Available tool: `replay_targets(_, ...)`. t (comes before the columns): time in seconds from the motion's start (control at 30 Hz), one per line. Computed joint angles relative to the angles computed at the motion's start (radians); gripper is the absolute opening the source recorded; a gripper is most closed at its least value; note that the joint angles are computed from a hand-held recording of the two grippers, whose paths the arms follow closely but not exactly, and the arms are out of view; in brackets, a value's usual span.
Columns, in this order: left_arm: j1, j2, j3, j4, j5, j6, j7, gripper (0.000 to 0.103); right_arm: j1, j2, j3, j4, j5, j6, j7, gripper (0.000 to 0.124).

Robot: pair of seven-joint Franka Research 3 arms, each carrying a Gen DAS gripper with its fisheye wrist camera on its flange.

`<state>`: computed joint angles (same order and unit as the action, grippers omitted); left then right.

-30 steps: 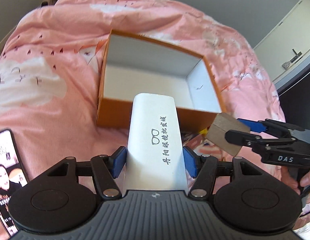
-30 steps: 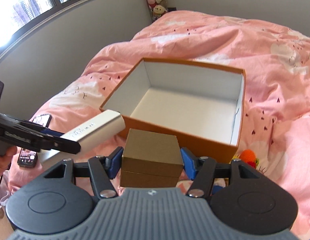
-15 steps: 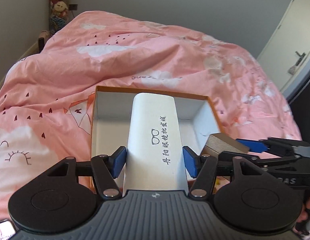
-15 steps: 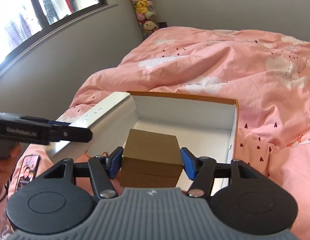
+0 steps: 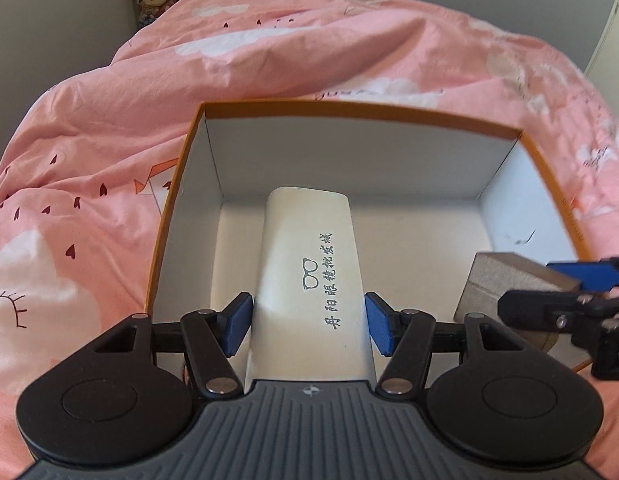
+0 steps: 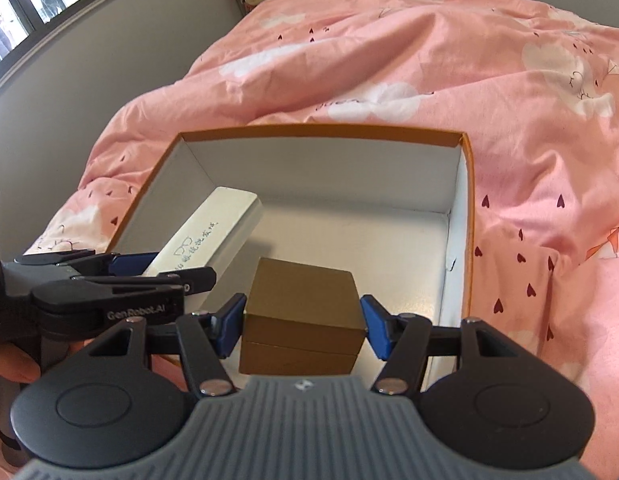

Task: Organize objects
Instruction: 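Lower the glasses case into the orange box with the left tool while the right tool lowers the cube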

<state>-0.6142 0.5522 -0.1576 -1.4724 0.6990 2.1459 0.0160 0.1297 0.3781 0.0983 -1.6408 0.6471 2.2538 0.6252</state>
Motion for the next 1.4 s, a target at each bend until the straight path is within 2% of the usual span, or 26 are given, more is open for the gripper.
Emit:
replay_targets(0.2,0.003,0.033,-0.012,0.05,-0.044,-0.051,0.089,0.07,0.025,0.034,-0.001,0.034,-0.056,-0.007,0.035,0.063)
replay_targets(0.5,0.04,0.024,-0.019,0.025,-0.127,-0.002,0.134,0.071,0.048,0.065,0.0,0.059,-0.126,0.011,0.07,0.063)
replay_targets(0.83,0.04,0.015,-0.016,0.008,-0.128,0.021,0.16,0.071,0.057,0.087,0.003,0.077,-0.162,0.019,0.095,0.063)
replay_targets(1.03,0.031,0.022,-0.019,0.024,-0.107,0.013,0.234,0.079,0.061,0.106,0.0,0.108,-0.183,0.002,0.116,0.063)
replay_targets(1.07,0.03,0.017,-0.016,0.015,-0.103,0.025,0.226,0.081,0.062,0.111,-0.001,0.114,-0.187,0.0,0.12,0.063)
replay_targets(1.1,0.028,0.016,-0.012,0.017,-0.102,0.018,0.218,0.087,0.062,0.115,-0.001,0.12,-0.191,-0.003,0.125,0.063)
replay_targets(1.23,0.025,-0.008,0.004,-0.004,-0.07,0.017,0.159,0.086,0.06,0.127,0.001,0.139,-0.196,-0.014,0.131,0.063)
replay_targets(1.33,0.051,-0.037,0.004,-0.056,-0.054,0.104,0.123,0.084,0.06,0.133,0.004,0.147,-0.196,-0.018,0.128,0.063)
replay_targets(1.4,0.055,-0.027,0.004,-0.043,-0.045,0.108,0.133,0.084,0.062,0.141,0.004,0.158,-0.199,-0.019,0.131,0.063)
